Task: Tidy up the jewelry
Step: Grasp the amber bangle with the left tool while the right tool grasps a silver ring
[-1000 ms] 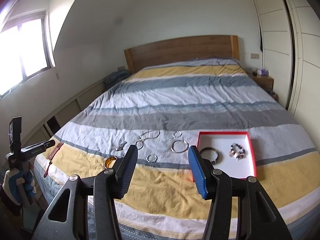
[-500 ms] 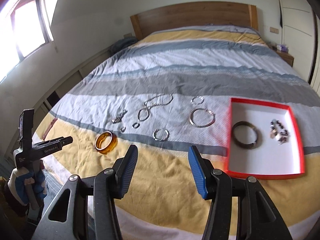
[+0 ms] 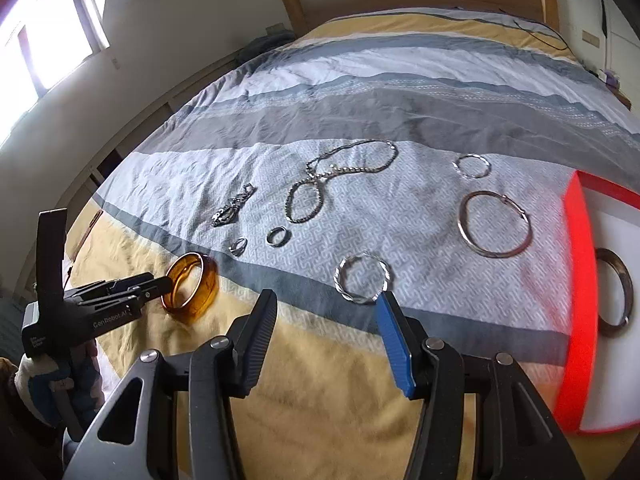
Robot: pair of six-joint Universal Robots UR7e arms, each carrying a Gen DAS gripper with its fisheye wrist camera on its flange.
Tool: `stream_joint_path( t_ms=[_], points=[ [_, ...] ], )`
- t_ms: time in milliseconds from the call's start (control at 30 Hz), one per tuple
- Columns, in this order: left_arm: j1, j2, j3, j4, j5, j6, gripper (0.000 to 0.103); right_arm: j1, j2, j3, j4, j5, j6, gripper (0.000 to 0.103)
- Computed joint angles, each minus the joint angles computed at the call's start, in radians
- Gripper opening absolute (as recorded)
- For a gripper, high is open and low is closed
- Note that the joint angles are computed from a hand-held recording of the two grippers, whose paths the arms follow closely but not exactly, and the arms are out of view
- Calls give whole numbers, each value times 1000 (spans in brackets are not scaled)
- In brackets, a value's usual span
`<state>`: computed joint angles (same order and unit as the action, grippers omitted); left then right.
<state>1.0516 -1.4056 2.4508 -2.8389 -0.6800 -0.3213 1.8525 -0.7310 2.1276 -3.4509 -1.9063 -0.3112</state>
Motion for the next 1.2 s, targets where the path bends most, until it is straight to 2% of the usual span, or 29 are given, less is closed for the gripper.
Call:
stream_joint_path(
  t_ms=[133, 200, 333, 500, 633, 733, 967, 1200],
  points=[
    [22, 38, -20, -24, -12, 40, 37, 6, 54, -72, 39, 35, -20, 43],
    [29, 57, -29, -37, -7, 63, 26, 9, 82, -107, 58, 39, -27, 39],
    [47, 77, -39, -81, -6, 98, 11, 8, 135, -166, 85, 34, -33, 35],
    [67, 108, -38, -180, -8, 148, 11, 6, 187, -225, 100, 25, -46, 31],
    [67, 122, -31, -226, -3, 164, 11, 7, 215, -257, 114, -2, -63, 20],
    [58, 126, -29, -230, 12, 164, 11, 12, 226, -266, 116, -19, -72, 20],
    [6, 73, -7, -148, 37, 78, 10, 27, 165, -202, 77, 10, -66, 20],
    [-119, -42, 37, 38, 100, -56, 10, 59, 32, -72, 8, 1, -29, 20]
  ],
)
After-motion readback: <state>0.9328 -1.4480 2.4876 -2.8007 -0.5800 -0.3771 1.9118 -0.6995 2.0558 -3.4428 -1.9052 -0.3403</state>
